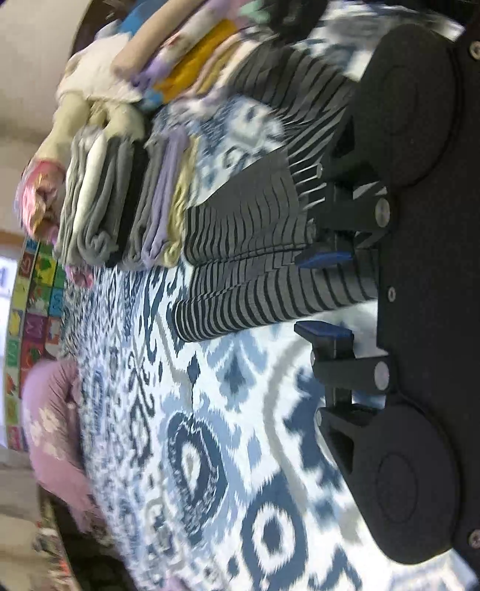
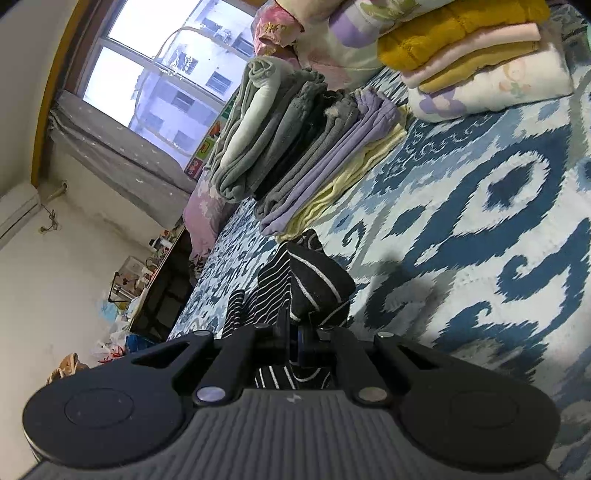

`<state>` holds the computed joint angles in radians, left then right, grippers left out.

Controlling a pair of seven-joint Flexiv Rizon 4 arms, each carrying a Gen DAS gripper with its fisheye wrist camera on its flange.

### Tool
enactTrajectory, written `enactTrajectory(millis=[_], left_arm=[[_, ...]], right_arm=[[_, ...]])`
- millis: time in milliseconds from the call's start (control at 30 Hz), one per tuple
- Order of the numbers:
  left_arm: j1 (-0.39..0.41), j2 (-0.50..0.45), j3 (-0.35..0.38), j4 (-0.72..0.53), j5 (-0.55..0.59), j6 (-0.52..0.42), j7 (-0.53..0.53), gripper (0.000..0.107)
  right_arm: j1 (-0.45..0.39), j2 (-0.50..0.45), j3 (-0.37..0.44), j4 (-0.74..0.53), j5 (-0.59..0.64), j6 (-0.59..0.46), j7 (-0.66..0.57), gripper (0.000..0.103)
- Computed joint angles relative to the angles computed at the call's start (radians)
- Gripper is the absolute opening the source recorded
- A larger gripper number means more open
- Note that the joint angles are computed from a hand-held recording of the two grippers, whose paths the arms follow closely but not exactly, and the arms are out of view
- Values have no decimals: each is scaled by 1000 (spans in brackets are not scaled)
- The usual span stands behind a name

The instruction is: Fold clothes

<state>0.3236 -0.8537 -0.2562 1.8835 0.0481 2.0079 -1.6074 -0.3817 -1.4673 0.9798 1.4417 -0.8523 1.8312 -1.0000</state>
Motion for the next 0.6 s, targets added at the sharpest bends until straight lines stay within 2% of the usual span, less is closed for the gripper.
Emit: enactTrajectory(millis=[100, 167, 233, 267, 300, 333, 400, 467, 500, 533, 600], left_arm=[[75, -56, -99, -77, -15, -81, -31, 29], [102, -88, -141, -121, -43, -128, -43, 29], [165, -137, -233, -156, -70, -159, -18, 29], [202, -169, -280, -187, -40, -200, -43, 29], [212, -177, -293, -195, -54, -223, -17, 24], [203, -177, -285, -207, -72, -247, -5, 9], [156, -158, -224, -211, -115, -241, 40, 9], [181, -170, -254, -199, -92, -212, 48, 9], [184, -166, -258, -192, -76, -208, 73, 15], [180, -147, -246, -175, -65, -208, 87, 29], [111, -76, -142, -102, -66, -119, 91, 38]], right_arm=[[-5, -13, 21, -3, -15, -18, -16, 6], [-11, -27, 47, -5, -16, -33, -38, 6], [-20, -49, 87, -9, -14, -55, -72, 6], [-22, -57, 102, -11, -12, -63, -91, 6], [-20, -57, 107, -12, -5, -70, -106, 6], [-19, -57, 111, -13, 3, -77, -121, 6], [-15, -53, 115, -15, 22, -87, -147, 6], [-11, -47, 115, -16, 45, -93, -170, 6], [-9, -43, 114, -17, 57, -96, -181, 6], [-7, -40, 114, -18, 69, -99, -192, 6], [-4, -30, 109, -16, 97, -97, -210, 6]])
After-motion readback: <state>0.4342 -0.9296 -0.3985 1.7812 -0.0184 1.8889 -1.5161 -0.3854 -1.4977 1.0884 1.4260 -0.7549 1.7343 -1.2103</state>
